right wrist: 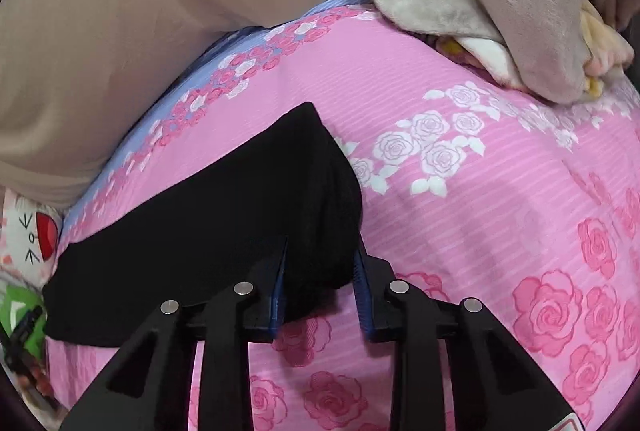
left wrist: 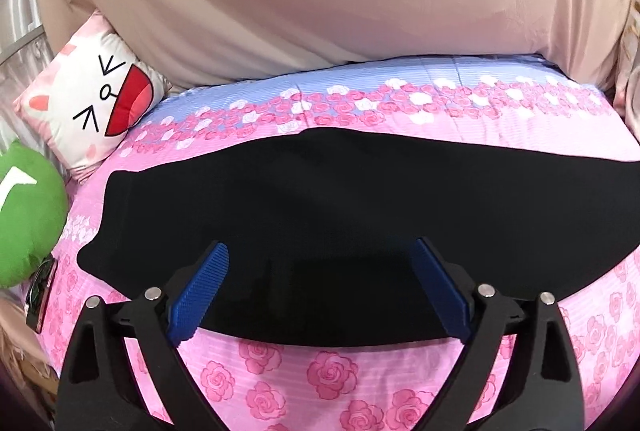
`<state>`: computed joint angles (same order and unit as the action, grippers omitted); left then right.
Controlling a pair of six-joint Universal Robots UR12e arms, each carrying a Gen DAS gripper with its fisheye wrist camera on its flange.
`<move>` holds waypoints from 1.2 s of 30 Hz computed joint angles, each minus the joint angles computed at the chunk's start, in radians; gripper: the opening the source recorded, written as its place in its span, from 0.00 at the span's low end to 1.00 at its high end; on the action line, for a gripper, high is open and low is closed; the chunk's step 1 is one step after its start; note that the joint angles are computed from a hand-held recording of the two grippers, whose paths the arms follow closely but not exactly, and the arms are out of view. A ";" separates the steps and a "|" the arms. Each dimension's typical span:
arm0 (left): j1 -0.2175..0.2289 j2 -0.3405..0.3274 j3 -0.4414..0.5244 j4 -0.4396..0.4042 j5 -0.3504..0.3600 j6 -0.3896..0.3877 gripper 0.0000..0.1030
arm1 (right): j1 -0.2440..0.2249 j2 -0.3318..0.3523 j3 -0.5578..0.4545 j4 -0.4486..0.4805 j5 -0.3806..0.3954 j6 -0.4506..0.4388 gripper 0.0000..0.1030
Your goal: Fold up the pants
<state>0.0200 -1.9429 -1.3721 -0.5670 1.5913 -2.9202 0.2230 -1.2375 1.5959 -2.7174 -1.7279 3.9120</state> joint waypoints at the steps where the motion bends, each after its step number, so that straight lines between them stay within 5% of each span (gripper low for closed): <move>1: 0.001 0.000 0.001 -0.007 -0.010 0.000 0.88 | 0.005 0.001 -0.004 0.010 -0.015 0.000 0.27; 4: 0.005 -0.007 0.009 -0.036 -0.049 -0.015 0.88 | 0.022 0.004 -0.019 0.042 -0.070 0.018 0.36; 6: 0.005 -0.013 0.012 -0.037 -0.060 -0.024 0.88 | 0.031 0.005 -0.022 0.044 -0.100 0.031 0.53; 14: 0.001 -0.032 0.023 -0.049 -0.056 -0.032 0.88 | 0.030 0.008 -0.019 0.018 -0.079 0.083 0.53; 16: 0.000 -0.033 0.023 -0.051 -0.051 -0.036 0.88 | 0.029 0.008 -0.019 0.013 -0.078 0.093 0.49; 18: 0.002 -0.033 0.023 -0.053 -0.050 -0.039 0.88 | 0.025 0.006 -0.011 -0.002 -0.064 0.112 0.20; 20: 0.003 -0.033 0.022 -0.054 -0.049 -0.042 0.88 | 0.017 0.002 0.010 -0.057 -0.026 0.141 0.19; 26: 0.010 -0.019 0.003 -0.029 -0.046 -0.025 0.88 | 0.038 -0.003 -0.010 -0.088 -0.081 0.126 0.17; 36: 0.047 0.012 -0.022 0.002 -0.105 -0.032 0.88 | 0.130 0.051 -0.260 -0.041 -0.170 -0.105 0.17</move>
